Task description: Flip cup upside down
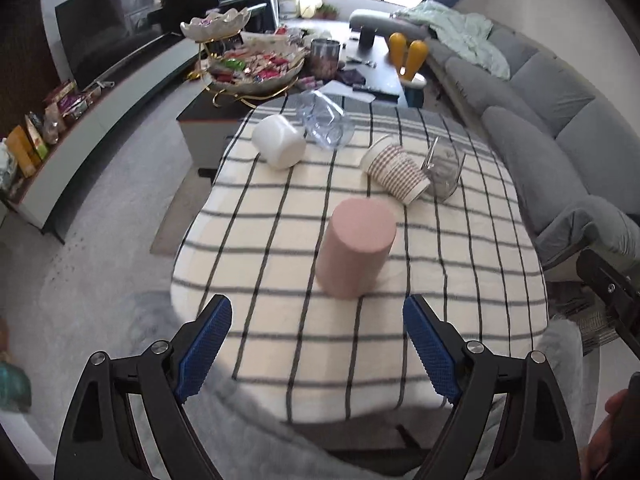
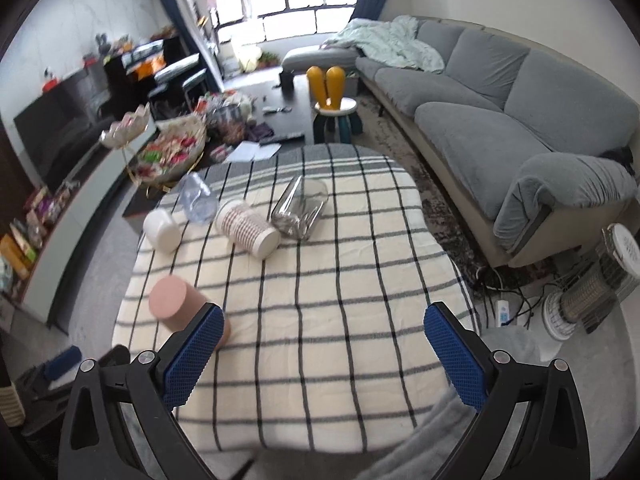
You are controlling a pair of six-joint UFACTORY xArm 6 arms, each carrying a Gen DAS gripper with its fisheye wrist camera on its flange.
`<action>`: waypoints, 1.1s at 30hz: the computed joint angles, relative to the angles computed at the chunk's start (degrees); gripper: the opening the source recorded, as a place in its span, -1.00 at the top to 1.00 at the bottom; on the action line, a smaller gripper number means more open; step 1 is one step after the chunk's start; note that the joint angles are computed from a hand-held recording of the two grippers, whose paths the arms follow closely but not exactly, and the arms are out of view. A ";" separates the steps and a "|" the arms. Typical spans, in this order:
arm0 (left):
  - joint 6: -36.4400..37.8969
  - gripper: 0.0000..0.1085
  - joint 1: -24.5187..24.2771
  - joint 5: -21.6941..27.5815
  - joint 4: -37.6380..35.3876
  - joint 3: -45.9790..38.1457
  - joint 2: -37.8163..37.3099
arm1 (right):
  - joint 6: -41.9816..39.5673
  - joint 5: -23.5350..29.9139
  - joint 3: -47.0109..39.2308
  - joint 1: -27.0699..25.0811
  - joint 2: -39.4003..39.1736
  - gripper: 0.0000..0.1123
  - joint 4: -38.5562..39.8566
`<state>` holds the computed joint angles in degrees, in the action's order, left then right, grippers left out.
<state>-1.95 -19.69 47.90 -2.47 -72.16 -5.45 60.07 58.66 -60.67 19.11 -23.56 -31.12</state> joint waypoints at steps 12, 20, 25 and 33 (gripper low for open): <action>-2.03 -0.67 -0.16 3.70 3.18 -1.31 -1.96 | -2.79 3.53 -2.53 1.87 -0.30 -0.82 0.52; -2.31 -0.68 -0.17 4.04 3.41 -1.48 -2.31 | -2.64 3.94 -2.75 2.23 -0.34 -0.82 0.34; -2.24 -0.68 -0.15 3.98 3.67 -1.20 -2.57 | -2.23 4.32 -2.80 2.81 -0.70 -0.82 -0.11; -2.03 -0.68 -0.03 4.00 3.45 -0.98 -2.91 | -2.09 4.61 -2.84 3.15 -1.01 -0.82 -0.29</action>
<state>-3.98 -19.72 51.90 0.98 -73.14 -8.36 57.99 63.27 -63.52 22.26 -24.57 -31.42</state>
